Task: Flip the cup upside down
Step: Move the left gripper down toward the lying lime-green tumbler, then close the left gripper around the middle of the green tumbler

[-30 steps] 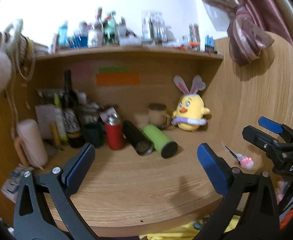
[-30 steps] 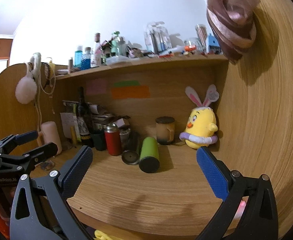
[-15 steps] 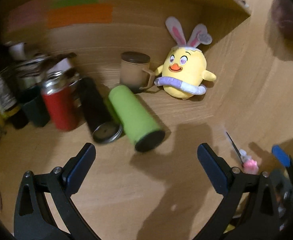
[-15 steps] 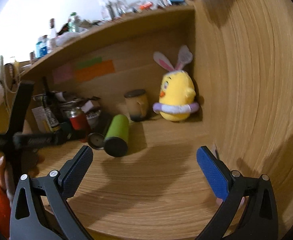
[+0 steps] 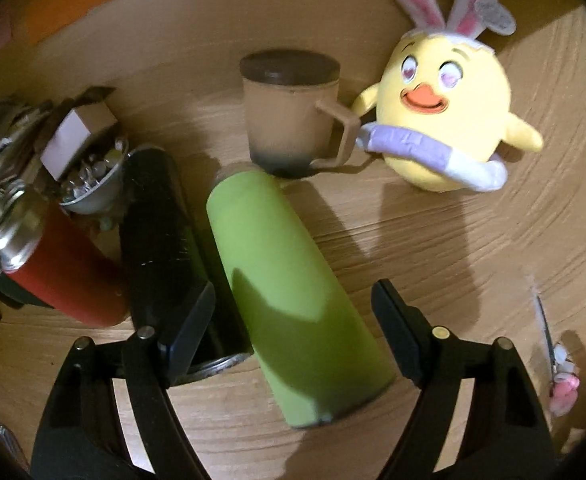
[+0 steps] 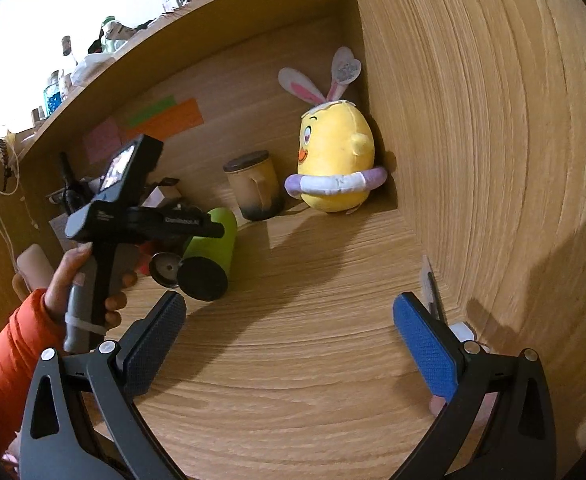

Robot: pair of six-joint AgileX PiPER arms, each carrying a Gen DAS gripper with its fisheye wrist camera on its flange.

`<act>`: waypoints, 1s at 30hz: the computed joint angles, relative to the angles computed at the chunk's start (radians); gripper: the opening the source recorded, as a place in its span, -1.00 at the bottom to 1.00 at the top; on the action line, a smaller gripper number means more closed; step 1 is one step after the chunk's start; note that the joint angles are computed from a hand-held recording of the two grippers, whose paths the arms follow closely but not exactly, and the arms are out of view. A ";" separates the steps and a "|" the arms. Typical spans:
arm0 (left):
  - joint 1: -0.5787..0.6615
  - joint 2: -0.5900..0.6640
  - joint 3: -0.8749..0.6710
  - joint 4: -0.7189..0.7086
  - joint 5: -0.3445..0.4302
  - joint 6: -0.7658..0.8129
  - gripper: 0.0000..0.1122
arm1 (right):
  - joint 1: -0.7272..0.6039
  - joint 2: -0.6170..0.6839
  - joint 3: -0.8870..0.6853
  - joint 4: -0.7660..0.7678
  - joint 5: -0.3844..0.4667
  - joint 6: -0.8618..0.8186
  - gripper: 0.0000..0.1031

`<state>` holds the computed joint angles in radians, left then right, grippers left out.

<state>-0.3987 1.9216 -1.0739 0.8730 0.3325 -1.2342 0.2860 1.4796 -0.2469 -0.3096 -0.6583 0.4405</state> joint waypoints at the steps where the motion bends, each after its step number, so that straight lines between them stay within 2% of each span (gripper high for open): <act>1: 0.001 0.012 -0.011 -0.010 0.003 0.013 0.45 | -0.007 0.007 -0.005 -0.011 -0.003 0.008 1.00; 6: -0.004 0.080 -0.089 -0.058 0.048 0.069 0.45 | -0.012 0.034 -0.026 -0.031 0.002 0.028 1.00; 9: -0.033 0.114 -0.120 0.020 0.102 0.000 0.45 | -0.002 0.036 -0.029 -0.016 0.010 0.015 1.00; 16: -0.061 0.128 -0.120 0.080 0.134 -0.081 0.32 | 0.014 0.020 -0.031 -0.004 0.026 0.010 1.00; 21: -0.088 0.080 -0.042 0.137 0.115 -0.147 0.22 | 0.048 -0.004 -0.020 0.044 0.035 -0.031 1.00; 26: -0.117 0.004 0.072 0.179 0.064 -0.220 0.16 | 0.073 -0.035 -0.001 0.078 0.042 -0.057 1.00; 30: -0.162 -0.072 0.199 0.297 0.034 -0.371 0.15 | 0.085 -0.065 0.024 0.086 0.045 -0.062 1.00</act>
